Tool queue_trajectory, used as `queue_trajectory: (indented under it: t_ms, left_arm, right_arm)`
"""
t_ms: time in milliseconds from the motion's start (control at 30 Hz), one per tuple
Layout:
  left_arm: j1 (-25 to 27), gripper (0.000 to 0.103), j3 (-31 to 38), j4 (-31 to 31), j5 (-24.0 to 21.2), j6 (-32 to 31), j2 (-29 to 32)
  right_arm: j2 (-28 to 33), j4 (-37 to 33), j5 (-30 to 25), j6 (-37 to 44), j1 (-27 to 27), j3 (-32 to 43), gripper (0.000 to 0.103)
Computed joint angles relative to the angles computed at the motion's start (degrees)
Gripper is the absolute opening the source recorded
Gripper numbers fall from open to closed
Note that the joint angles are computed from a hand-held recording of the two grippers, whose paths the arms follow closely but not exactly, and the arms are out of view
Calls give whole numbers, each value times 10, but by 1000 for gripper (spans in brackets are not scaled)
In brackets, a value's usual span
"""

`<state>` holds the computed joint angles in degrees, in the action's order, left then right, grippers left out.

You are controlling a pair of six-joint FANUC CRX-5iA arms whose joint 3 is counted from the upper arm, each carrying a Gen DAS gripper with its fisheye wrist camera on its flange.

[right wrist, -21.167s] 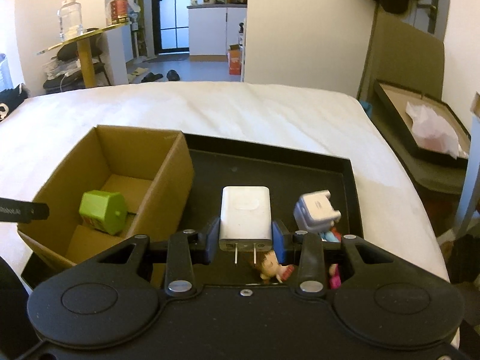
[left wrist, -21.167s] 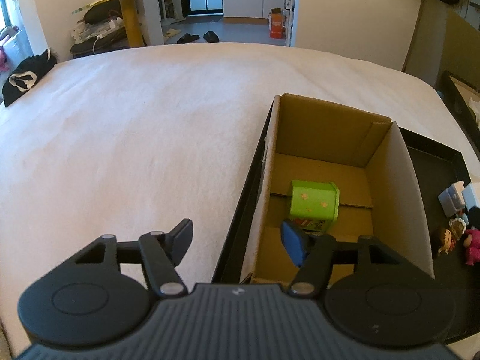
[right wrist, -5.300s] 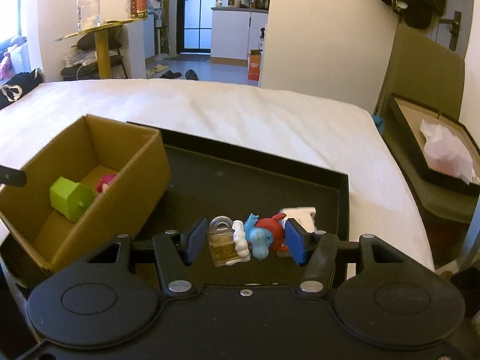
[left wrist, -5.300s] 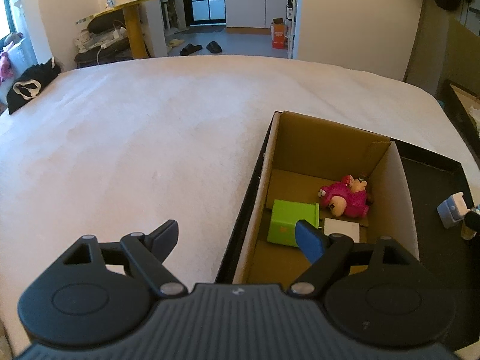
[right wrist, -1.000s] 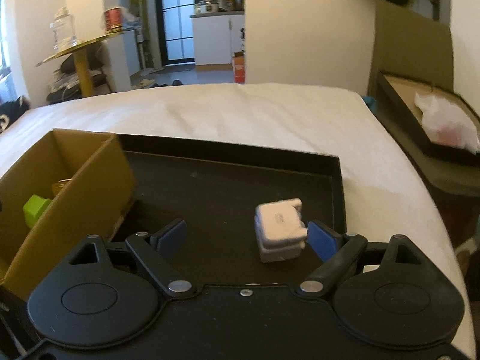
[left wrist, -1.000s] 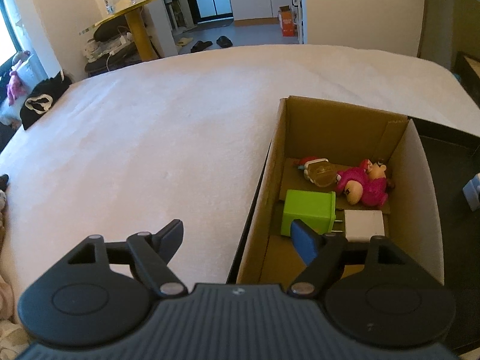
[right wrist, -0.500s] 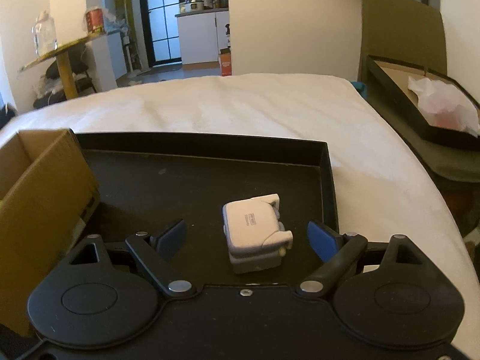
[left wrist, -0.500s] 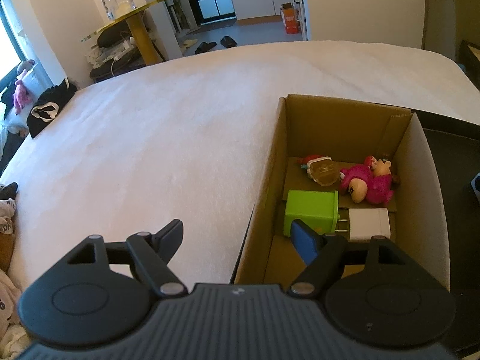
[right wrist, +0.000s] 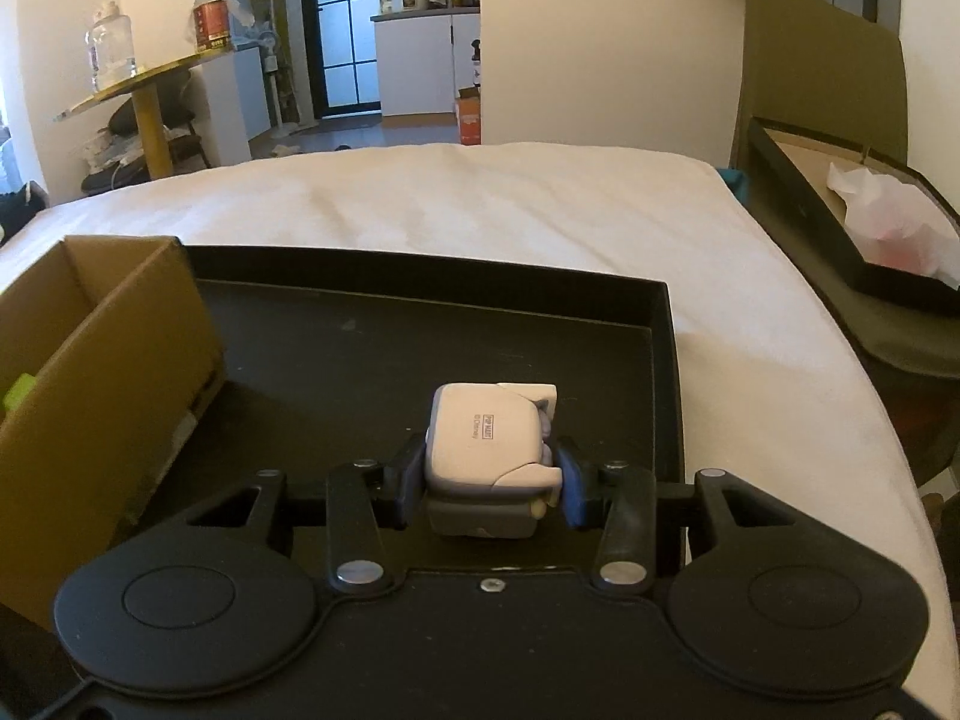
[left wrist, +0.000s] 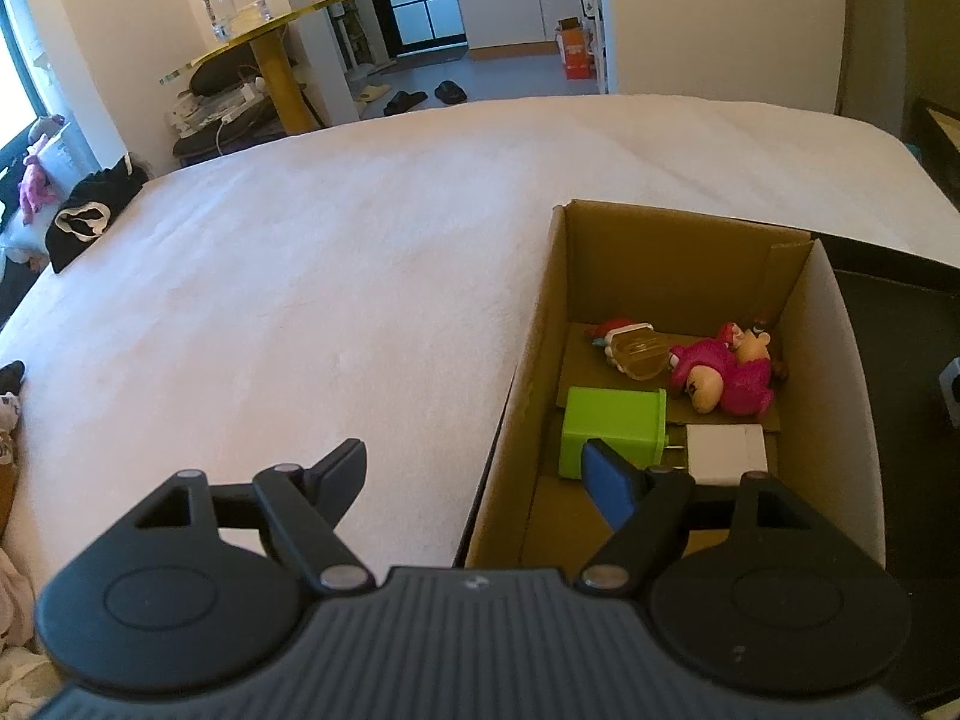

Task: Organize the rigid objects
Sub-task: 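Carry the white charger into the box, release it, withdraw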

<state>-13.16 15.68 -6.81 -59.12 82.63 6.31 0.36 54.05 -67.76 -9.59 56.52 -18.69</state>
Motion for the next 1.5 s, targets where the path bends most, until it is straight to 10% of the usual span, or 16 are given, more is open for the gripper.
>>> queue_trajectory:
  t_ms: [1500]
  left_arm:
    - [62,77,-55,156,23,-69,-12]
  right_arm:
    - [107,-1,-65,141,34,219,43]
